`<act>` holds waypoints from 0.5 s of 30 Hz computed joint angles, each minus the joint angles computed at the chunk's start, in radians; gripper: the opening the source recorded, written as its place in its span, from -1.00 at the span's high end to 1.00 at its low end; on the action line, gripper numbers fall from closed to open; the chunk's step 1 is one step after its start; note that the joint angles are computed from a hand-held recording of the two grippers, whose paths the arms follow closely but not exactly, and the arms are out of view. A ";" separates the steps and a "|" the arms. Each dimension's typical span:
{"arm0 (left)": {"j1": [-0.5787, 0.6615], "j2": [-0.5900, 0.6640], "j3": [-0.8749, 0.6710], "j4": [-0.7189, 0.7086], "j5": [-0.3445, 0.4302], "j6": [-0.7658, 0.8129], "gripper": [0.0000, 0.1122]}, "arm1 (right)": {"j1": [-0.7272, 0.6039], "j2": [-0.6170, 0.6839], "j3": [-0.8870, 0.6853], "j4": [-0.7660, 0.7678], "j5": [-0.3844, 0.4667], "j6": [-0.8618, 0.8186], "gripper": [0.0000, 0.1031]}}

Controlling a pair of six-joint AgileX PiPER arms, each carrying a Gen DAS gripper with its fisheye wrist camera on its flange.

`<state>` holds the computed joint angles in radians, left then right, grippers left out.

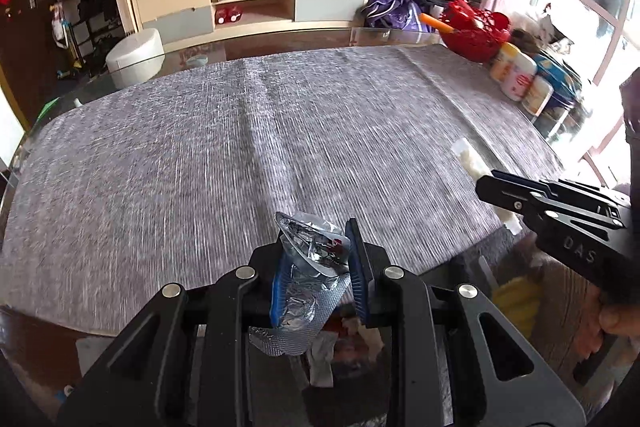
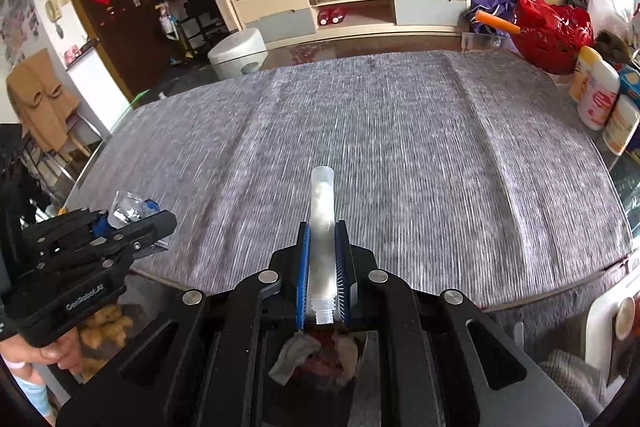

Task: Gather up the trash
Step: 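Lower the white tube and foil wrapper over the bin and open both tools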

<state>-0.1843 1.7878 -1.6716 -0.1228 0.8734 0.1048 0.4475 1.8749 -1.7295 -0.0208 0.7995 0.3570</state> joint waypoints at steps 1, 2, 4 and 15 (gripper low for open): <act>-0.003 -0.029 0.040 -0.003 -0.016 0.001 0.56 | 0.006 -0.021 0.034 -0.003 -0.012 0.001 0.74; -0.005 -0.061 0.086 -0.006 -0.034 0.003 0.56 | 0.013 -0.042 0.070 -0.004 -0.027 0.002 0.74; -0.013 -0.123 0.175 -0.010 -0.066 0.005 0.56 | 0.025 -0.074 0.122 -0.008 -0.047 0.007 0.74; -0.031 -0.290 0.505 -0.081 -0.172 0.032 0.56 | 0.146 -0.177 0.358 -0.111 -0.136 0.104 0.74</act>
